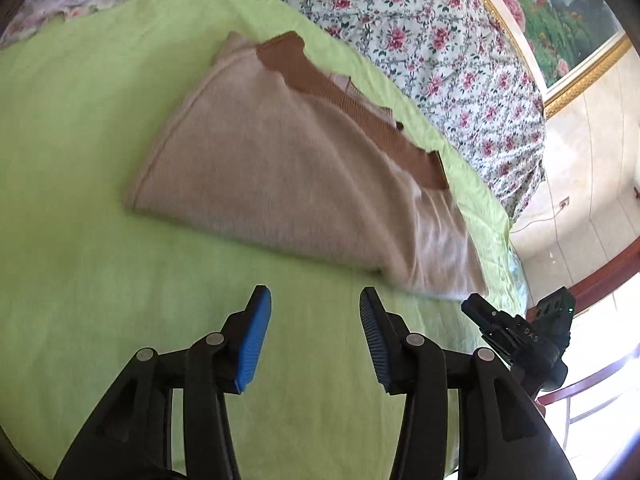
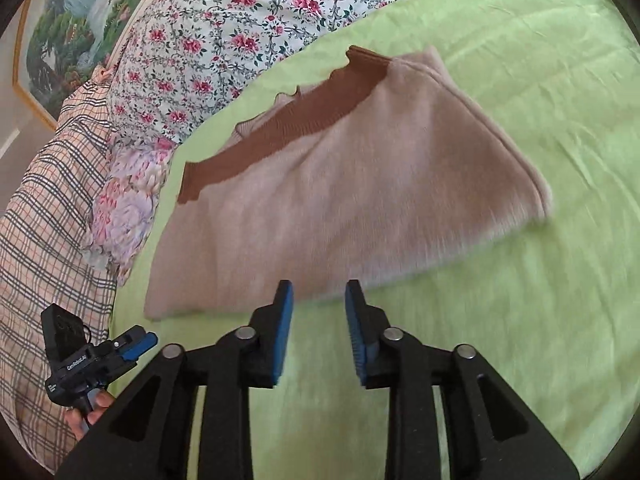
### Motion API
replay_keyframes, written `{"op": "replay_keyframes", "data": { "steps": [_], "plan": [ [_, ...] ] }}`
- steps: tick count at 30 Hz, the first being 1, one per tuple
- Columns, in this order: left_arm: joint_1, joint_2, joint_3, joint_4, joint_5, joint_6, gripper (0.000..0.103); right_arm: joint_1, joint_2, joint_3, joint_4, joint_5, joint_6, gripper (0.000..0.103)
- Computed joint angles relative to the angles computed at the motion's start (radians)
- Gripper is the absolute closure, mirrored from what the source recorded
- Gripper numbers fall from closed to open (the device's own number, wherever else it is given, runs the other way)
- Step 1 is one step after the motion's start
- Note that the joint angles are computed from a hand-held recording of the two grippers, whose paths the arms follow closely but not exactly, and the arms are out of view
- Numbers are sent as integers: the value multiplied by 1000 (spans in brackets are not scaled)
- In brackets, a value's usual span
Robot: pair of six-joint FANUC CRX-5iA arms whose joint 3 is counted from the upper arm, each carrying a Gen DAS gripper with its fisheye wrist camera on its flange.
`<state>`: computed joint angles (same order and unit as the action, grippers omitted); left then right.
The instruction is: Fold small clothes
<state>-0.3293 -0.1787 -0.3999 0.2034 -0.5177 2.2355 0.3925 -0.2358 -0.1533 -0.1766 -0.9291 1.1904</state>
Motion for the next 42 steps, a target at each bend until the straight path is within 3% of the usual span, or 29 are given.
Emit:
{"op": "replay_keyframes", "data": {
  "steps": [3,8,12,16,19,21,22,24,26,29,31,35,36,39,42],
  "plan": [
    [-7,1,-16,18,25,17,56,18,-25,-13,8,-4,-9,69],
    [16,29,-31,25,100,109,47,27,-30,-7,-5,-9,5,67],
    [52,44,-100,157,226,90,45,23,-14,12,-22,-10,24,66],
    [88,86,-43,86,225,155,45,8,23,48,-42,-15,60,66],
    [114,95,-44,95,249,164,46,6,41,61,-40,-5,59,66],
    [123,100,0,-26,216,272,54,-13,77,93,-53,-8,83,66],
    [126,106,28,-89,191,320,67,-23,97,114,-59,-12,96,66],
    [137,101,30,-108,190,322,88,-46,135,157,-81,-20,131,66],
    [137,94,48,-150,184,329,92,-74,184,218,-110,-38,174,66],
    [69,111,197,-390,70,442,94,-107,249,304,-136,-83,217,66],
    [32,131,269,-435,51,413,94,-161,303,389,-236,-141,287,65],
    [-55,233,452,-458,-6,254,94,-233,433,589,-385,-294,369,39],
    [-71,266,491,-441,-8,201,94,-256,456,624,-443,-324,388,37],
    [-92,352,564,-353,-5,64,94,-353,584,785,-706,-481,406,18],
    [-99,423,606,-264,-12,-48,94,-368,673,885,-779,-539,374,15]
  ]
}}
